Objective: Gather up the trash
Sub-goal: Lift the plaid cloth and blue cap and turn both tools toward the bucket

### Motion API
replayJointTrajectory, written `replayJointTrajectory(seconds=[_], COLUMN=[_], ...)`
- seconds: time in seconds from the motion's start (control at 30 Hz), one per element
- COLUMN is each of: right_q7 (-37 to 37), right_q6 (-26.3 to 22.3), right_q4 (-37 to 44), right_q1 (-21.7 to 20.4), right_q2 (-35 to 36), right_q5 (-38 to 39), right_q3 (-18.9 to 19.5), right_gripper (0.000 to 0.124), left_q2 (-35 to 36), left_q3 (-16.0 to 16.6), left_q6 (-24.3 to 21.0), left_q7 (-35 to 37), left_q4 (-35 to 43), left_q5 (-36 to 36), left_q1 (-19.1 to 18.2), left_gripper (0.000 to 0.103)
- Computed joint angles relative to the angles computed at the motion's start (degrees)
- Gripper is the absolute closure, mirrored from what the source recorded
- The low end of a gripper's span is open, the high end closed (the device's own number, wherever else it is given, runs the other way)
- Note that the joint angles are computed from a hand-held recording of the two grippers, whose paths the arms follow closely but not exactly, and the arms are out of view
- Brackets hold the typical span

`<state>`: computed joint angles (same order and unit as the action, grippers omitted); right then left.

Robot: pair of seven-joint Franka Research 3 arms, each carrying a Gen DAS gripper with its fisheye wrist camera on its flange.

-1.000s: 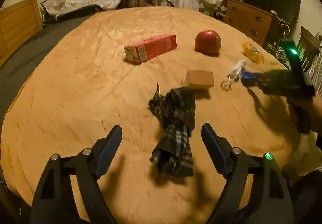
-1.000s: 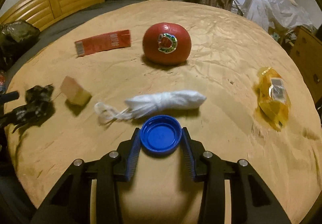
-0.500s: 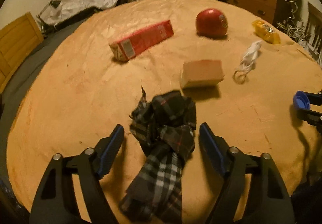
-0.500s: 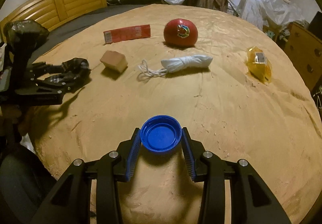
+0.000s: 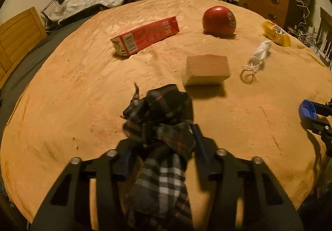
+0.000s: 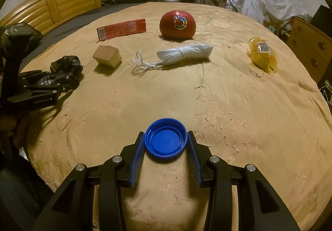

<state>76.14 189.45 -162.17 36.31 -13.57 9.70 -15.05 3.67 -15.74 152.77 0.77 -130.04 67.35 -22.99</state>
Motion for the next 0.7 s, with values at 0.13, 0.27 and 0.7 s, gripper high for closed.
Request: replayJointTrajectory(seconds=[0.13, 0.27, 0.7], right_q7=[0.7, 1.3, 2.2], right_q6=[0.6, 1.3, 2.7], right_q4=[-0.5, -1.5, -6.4], right_q1=[-1.4, -3.2, -9.1], right_q2=[-0.4, -1.9, -15.0], right_q5=[0.2, 0.1, 2.0], right_q3=[1.7, 3.6, 11.7], right_gripper=[0.083, 0.083, 0.083], left_q2=[-0.3, -1.0, -9.5], left_q3=[-0.2, -0.6, -5.6], left_q6=[-0.3, -1.2, -6.9], left_q7=[-2.2, -2.7, -8.2], left_q4=[-0.2, -0.3, -1.3], left_q5=[0.7, 0.8, 3.1], left_q1=[-0.4, -0.7, -2.7], left_gripper=[0.065, 0.066, 0.066])
